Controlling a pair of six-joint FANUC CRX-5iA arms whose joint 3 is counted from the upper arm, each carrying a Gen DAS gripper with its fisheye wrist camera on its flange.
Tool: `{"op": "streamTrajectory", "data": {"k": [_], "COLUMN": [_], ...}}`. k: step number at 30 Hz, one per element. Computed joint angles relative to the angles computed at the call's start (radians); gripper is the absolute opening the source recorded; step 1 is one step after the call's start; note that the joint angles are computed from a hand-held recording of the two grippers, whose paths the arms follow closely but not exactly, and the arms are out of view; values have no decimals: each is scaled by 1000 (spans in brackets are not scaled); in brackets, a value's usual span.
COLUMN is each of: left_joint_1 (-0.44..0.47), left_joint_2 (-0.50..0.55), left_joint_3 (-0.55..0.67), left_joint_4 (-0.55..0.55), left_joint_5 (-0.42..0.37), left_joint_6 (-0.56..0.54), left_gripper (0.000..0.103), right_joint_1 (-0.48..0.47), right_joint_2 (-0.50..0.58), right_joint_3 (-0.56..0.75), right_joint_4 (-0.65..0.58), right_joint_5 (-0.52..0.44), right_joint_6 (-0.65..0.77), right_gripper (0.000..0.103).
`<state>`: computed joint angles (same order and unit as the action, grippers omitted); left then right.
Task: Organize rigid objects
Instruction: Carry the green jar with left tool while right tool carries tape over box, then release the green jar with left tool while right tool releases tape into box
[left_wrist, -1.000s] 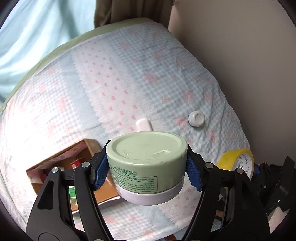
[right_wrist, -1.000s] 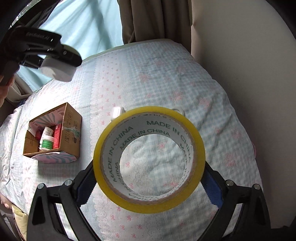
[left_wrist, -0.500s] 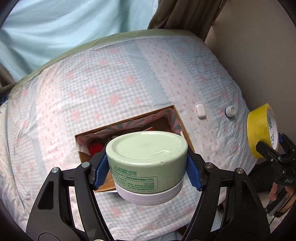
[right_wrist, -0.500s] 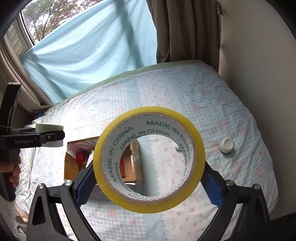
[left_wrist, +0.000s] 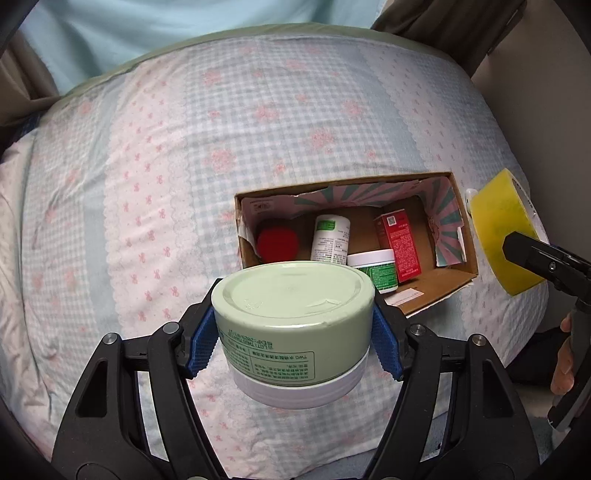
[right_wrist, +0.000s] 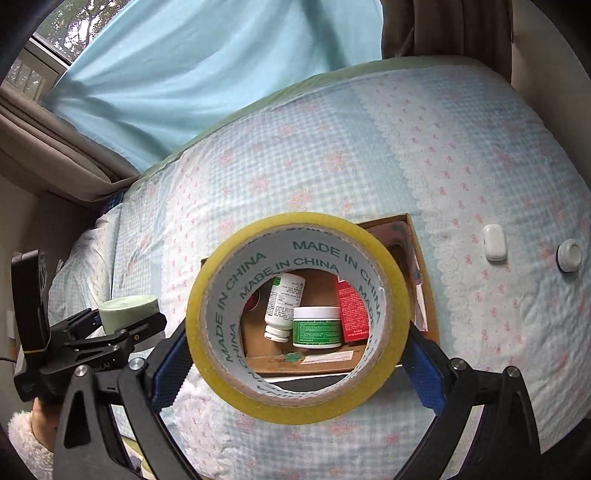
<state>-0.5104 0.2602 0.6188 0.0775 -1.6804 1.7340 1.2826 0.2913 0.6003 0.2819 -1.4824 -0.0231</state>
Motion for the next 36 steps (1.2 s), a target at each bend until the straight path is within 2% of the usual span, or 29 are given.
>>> {"op": "streamTrajectory", "data": {"k": [4,10,13,16,20,24,27,28,29,30,32,36], "left_joint_1": [6,-11,-24,-46,-62,-83,-103,-103,-104,-107,-107,-114], "left_joint_2": [-6,29,48,66,85,101,123,135,141,136,122,119], "left_joint_3": [-93,-147,-150,-117,-76,-43,-5,5,12,10,-2,3], "left_joint_4": [21,7,-10,-59,-93,-103,-108,-99,-97,-100,-90,-100], "left_joint_5": [41,36,31,9,-3,-9,-26,-41,-48,-43,-23,-42], "left_joint_6": [46,54,63,60,50,35,17,19,26,34,36,36], "left_gripper": [68,68,68,68,68,68,69,74,97,102,103,103], "right_joint_1": [-63,-146,-168,-183,-181,-181,-169,-165,-162,-158,-150,-128], "right_joint_2": [38,69,66,53,11,38,17,3,-9,-24,-51,-74], "right_joint_3": [18,6,-23,-56,-123,-73,-107,-128,-144,-162,-198,-225], "right_joint_4": [-115,-271,-311,-324,-273,-240,-194,-186,-186,-184,-183,-168], "right_joint_5": [3,13,8,1,68,11,17,27,36,47,70,72], "right_joint_6": [70,137,129,97,82,119,62,40,21,4,-29,-74], "right_gripper": [99,98,98,98,98,98,98,98,98,98,98,98]}}
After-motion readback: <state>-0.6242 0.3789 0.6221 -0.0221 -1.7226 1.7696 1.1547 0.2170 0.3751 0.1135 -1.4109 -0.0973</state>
